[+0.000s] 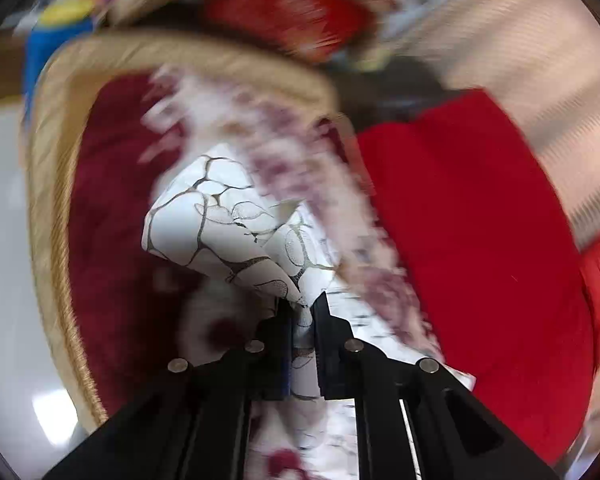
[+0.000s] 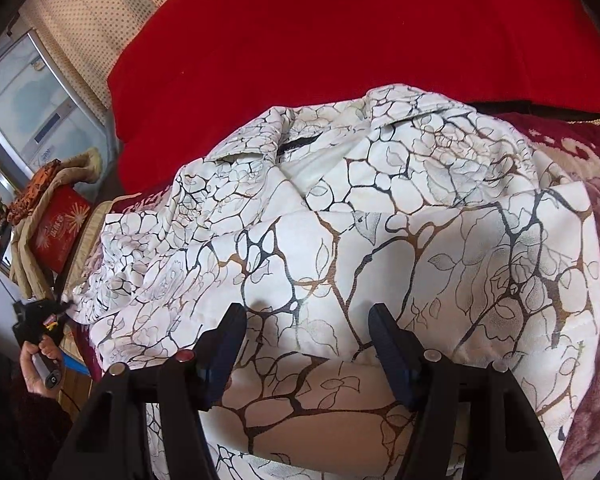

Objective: Fold large clothes

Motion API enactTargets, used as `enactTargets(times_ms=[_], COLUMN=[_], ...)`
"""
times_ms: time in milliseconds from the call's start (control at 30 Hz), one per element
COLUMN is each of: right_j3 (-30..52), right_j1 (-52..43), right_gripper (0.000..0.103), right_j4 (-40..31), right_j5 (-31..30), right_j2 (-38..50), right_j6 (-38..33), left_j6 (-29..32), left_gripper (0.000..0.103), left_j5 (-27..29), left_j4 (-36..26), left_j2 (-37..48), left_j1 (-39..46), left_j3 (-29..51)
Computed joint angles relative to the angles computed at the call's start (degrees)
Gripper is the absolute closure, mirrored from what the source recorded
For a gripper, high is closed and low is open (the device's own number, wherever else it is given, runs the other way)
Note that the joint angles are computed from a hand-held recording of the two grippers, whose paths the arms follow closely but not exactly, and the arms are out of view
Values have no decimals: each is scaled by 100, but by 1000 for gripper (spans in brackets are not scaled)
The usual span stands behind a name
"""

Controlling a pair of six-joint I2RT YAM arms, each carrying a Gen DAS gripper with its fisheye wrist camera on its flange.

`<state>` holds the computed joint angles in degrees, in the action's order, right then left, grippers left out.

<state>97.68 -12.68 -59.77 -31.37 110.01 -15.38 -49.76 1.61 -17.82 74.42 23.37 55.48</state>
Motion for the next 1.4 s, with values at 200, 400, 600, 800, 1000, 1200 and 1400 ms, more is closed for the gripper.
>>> enactTargets(times_ms=[200,400,600,800,1000,1200,1400], right_j3=[-59,161,611,1439,1994,2122,1179], right_j1=[-117,-440,-767,-1084,-887,-495,-26], right_gripper=[35,35,35,25,23,23,70], right_j4=[214,334,174,-600,-1461,-2001,-1111], right_j5=[-4,-197,-389,-1400,-1840,-1888,-1668], right_j2=[-170,-106,167,790,1253,1498,896], right_j6=[31,282,587,846,611,342,552], left_j6=[1499,3032,3802,4017,3651,2795,2607], left_gripper=[95,95,83,23,21,21,21], left_j5=[-1760,-2337,-1052,-134,-390,-688,-749], left_j4=[56,362,-693,-108,-123,-788,-579], left_j2=[0,944,2342,1614,1286,1414,1311], left_j1=[-2311,-4705,-5757,-5403,-4907,-4305,-4143], left_j3=[872,1791,3122,2380,2154,2241,1868])
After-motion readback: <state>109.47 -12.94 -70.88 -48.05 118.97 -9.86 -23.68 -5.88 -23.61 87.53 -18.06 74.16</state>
